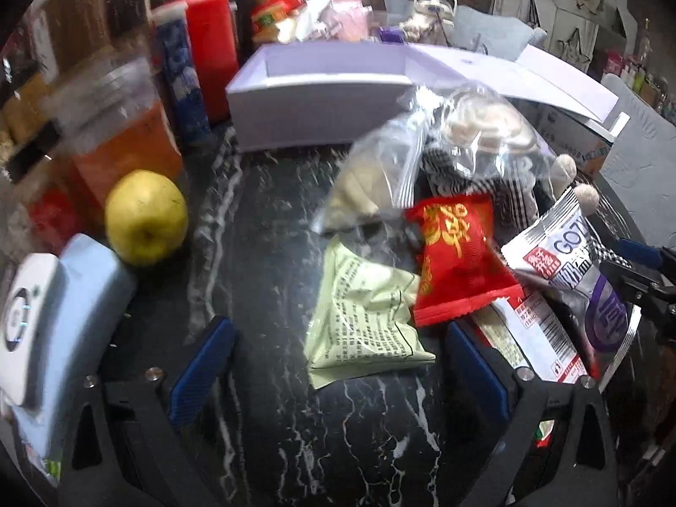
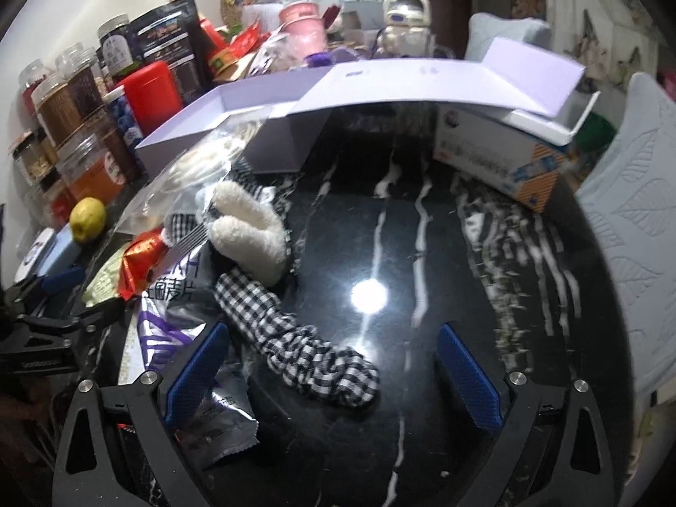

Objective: Organize soft objects
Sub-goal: 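Reach the right tool to the gingham scrunchie while the left tool reaches the green packet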

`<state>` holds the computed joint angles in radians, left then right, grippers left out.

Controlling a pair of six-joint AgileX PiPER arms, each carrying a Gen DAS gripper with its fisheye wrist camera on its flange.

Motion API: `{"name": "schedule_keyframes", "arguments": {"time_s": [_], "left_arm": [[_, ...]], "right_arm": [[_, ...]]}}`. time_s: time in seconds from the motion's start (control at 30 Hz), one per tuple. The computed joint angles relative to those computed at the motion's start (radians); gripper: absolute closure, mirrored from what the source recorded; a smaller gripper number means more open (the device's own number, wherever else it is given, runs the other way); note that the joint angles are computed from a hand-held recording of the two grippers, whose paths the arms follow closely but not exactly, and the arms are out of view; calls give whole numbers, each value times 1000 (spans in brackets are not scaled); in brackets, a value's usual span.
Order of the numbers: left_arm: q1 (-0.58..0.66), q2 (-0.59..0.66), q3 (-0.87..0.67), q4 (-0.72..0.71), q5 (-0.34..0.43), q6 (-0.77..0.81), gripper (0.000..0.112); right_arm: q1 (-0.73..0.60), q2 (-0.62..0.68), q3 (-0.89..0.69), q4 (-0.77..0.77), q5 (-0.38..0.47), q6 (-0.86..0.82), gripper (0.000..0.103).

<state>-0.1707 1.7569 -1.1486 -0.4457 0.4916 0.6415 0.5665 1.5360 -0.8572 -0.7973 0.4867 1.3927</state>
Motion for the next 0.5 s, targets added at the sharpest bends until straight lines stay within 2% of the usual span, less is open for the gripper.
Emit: {"name": "schedule_keyframes", "arguments": {"time_s": [0.1,0.23,0.3,0.37,0.43,0.5], "left_arm": [[1,16,-21,-18,12,31,12],[6,21,-23,-42,-3,65,27],[7,24,-26,-32,-13,39,29],[9,22,-25,-28,-23,25,38],[16,14,-13,-51,-38,38,60],[26,11,-8,-84,-34,67,62]], "right_arm": [[-40,10,1,90,-65,-95,11],[-29,31,-26,103,-52,-150,24],[-31,30,-27,133,-68,-200,41],[-34,21,-18,181,-96,-277,55],[-16,1,8,124,-94,-250,62],[-5,-18,47,51,-103,-166,71]]}}
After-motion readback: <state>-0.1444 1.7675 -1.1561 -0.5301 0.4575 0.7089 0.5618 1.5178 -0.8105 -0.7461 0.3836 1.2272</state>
